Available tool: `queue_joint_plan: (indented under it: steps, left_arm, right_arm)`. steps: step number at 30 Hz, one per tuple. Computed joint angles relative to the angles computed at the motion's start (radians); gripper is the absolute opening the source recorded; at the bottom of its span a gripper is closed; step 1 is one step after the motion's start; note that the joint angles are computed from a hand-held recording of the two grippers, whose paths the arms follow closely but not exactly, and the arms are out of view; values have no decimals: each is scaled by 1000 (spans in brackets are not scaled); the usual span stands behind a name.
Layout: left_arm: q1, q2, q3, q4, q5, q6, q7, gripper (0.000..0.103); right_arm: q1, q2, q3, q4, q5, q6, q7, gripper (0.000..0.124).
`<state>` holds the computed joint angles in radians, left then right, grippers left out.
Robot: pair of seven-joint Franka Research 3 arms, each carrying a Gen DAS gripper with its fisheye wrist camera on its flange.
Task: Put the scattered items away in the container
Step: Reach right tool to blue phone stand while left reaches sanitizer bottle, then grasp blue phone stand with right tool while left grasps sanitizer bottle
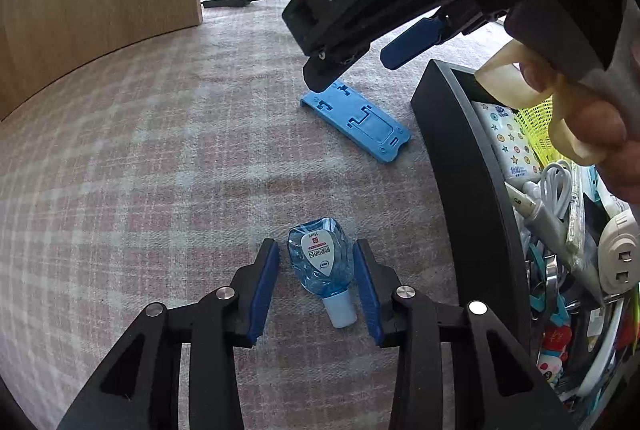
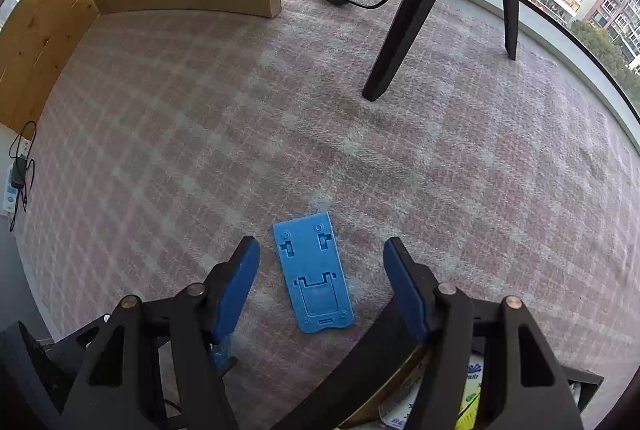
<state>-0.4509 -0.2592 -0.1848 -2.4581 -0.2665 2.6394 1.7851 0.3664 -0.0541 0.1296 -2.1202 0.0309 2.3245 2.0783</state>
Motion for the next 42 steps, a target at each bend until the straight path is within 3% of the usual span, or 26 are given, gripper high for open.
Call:
queue_joint_plan:
  steps: [11, 12, 14, 17, 24, 30, 31, 32, 37, 42]
  left_arm:
    - [13, -16, 36, -27, -50, 11, 66, 31]
    - [14, -18, 38, -29, -53, 10, 71, 31]
    - [14, -14, 44, -16, -70, -6, 79, 31]
    - [22, -13, 47, -8, -85, -25, 92, 31]
    - [42, -1, 45, 20, -114, -60, 95, 31]
    - [36, -53, 58, 13, -156, -91, 152, 31]
    - [30, -67, 62, 10, -165, -98, 169, 31]
    - [21, -83, 68, 7, -179, -106, 188, 31]
    - [-28, -161, 78, -24, -217, -102, 271, 31]
    - [-35, -169, 88, -14, -226, -133, 267, 31]
  right_arm:
    - [37, 69, 10, 47, -78, -54, 22, 62]
    - [42, 71, 11, 51, -95, -60, 33, 60]
    - [45, 64, 8, 49, -100, -54, 49, 36]
    - [34, 43, -2, 20, -9, -16, 43, 36]
    - [42, 39, 10, 31, -62, -47, 95, 36]
    - [25, -108, 9, -78, 48, 82, 128, 35]
    - [21, -140, 12, -99, 66, 101, 133, 28]
    - [15, -171, 19, -114, 65, 104, 146, 5]
    - [-22, -331, 52, -199, 41, 108, 199, 6]
    - [-52, -374, 63, -247, 50, 106, 228, 4]
